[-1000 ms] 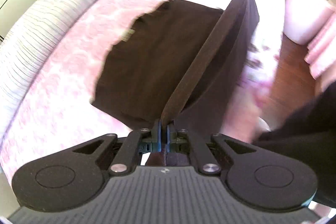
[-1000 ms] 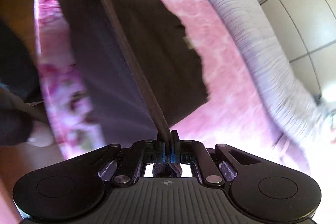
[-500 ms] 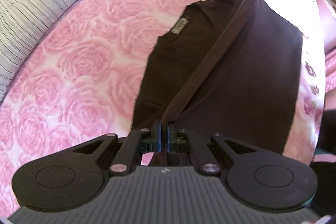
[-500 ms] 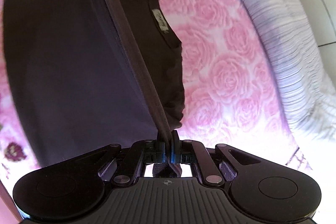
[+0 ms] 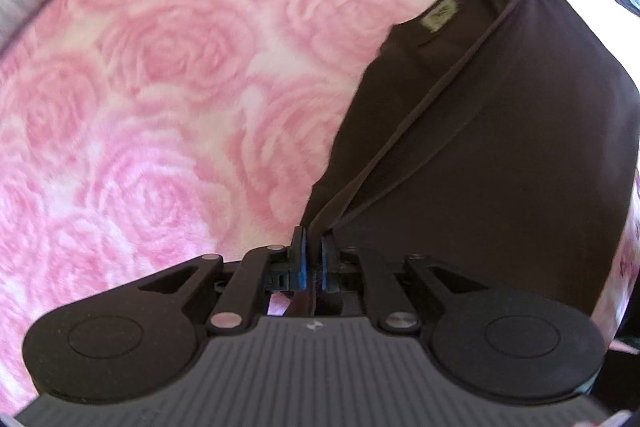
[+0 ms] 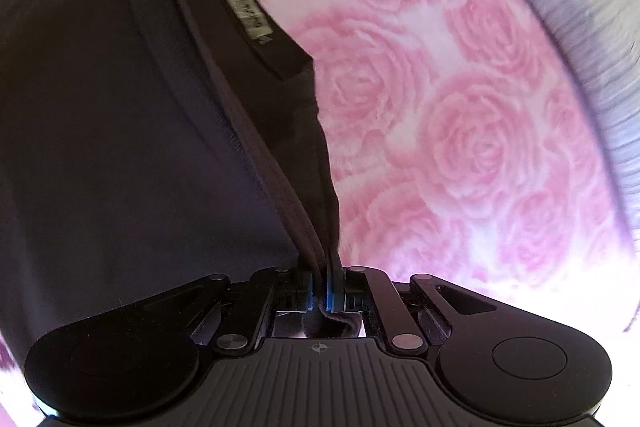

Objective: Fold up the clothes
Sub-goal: 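Lift the hem with both grippers and fold it over toward the collar, then open both grippers and release the folded shirt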

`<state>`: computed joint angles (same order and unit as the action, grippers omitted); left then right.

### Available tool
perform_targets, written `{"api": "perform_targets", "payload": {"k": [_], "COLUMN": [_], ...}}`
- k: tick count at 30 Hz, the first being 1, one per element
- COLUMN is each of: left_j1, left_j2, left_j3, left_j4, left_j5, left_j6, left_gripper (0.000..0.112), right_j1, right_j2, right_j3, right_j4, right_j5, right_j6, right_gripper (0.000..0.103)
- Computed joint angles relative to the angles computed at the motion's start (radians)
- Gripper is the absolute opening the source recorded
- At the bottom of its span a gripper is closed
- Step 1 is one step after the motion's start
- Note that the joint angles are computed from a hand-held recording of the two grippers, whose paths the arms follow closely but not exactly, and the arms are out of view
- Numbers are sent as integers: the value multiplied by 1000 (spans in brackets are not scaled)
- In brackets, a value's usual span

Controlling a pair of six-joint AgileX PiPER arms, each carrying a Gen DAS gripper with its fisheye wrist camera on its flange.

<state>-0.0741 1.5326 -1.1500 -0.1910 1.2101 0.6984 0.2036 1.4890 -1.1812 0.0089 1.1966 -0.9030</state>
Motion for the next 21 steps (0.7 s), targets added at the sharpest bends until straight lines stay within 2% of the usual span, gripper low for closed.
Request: {"api": "perform_targets", "payload": {"k": [2,3,5,6,7,10,14,17,21], "left_j1": [14,23,60,82,110,216,324,333,307], "left_j2": [8,6,-17,-30,-41,-80,-148,-184,-190], "left_j3": [13,19,29,30,28,32,82,142,225], "left_j4": [-4,-2,11,26,37,-17,-134,-177,-181], "left_j5": [-30,-50,-105,-128,-142,-137,-92,-67,-101], "left_j6": [-37,-65,-162,-231,-293,-334,-271,-244,-247], "left_gripper": [12,18,20,19,17,17,23,28,31], "right_j1": [-39,-55,-83,-92,-111,-202,-283,-340,-387], "right_j2": [35,35,16,-4,-24,-62,-125,-151,-163], "right_j3": [-18,-17,2,19,29,27,71,113,168], "right_j4": [44,54,59,46,46,125,215,300,391], "right_j5": [4,-13,-73,-117,-144,-137,-94,-71,-73], "right_j6": [6,20,63,105,154,249,297,301,319], "right_gripper": [4,7,34,53,56,57,57,57,57]}}
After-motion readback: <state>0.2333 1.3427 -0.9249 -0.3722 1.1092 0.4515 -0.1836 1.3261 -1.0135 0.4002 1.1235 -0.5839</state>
